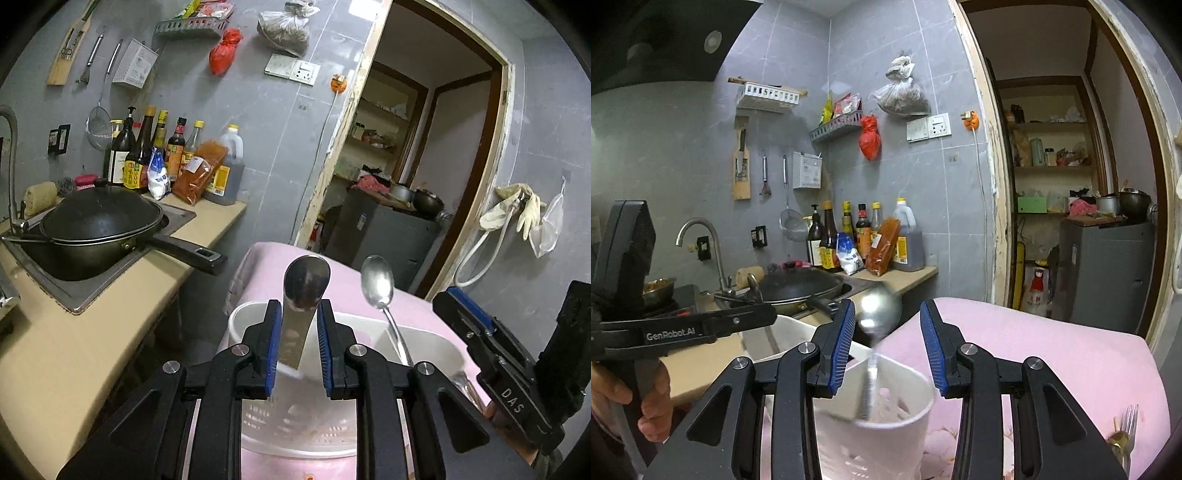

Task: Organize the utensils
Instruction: 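Lower the spoon into the caddy and open the right tool while the left tool releases the knife inside, then move the left tool to a silver spoon while the right tool approaches a silver fork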

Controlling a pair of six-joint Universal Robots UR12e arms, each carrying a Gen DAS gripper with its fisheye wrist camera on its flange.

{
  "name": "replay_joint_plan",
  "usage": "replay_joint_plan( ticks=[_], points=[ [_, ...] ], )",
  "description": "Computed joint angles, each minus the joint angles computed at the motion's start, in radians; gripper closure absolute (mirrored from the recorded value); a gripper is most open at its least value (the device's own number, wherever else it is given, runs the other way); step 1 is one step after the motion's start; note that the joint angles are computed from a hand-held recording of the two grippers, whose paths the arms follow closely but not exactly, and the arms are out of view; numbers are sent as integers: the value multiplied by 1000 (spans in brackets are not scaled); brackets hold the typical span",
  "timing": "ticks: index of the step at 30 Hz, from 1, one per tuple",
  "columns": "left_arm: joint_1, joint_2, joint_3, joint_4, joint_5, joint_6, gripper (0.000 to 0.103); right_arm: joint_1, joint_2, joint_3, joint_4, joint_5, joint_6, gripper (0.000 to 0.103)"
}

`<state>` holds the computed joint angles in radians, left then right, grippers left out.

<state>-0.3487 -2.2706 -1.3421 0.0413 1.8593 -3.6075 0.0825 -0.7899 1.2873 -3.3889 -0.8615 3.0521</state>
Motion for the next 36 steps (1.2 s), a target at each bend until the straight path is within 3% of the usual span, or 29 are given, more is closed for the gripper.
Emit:
replay_joint_plan(
  ticks=[6,10,17,19,22,29,31,36],
  points=[
    [-3,-6,8,-12,-4,-3,86,-3,-9,12,22,0,-5,68],
    [-6,-9,12,-2,-2,2,82,-4,-14,18,20,-8,-3,58],
    [-11,0,5,27,3,27,70,-8,-28,36,13,-33,10,50],
    [-16,3,6,22,12,34,66,-11,-36,47,1,-47,20,41],
    [-27,5,8,28,40,50,55,-20,-45,65,-41,-57,48,28],
    [-67,-14,39,86,132,114,19,-48,-77,119,-139,-96,86,13],
    [-79,-23,53,105,154,129,15,-59,-86,135,-172,-107,98,3],
    [-108,-51,98,136,206,184,8,-89,-105,174,-253,-137,119,0]
  ],
)
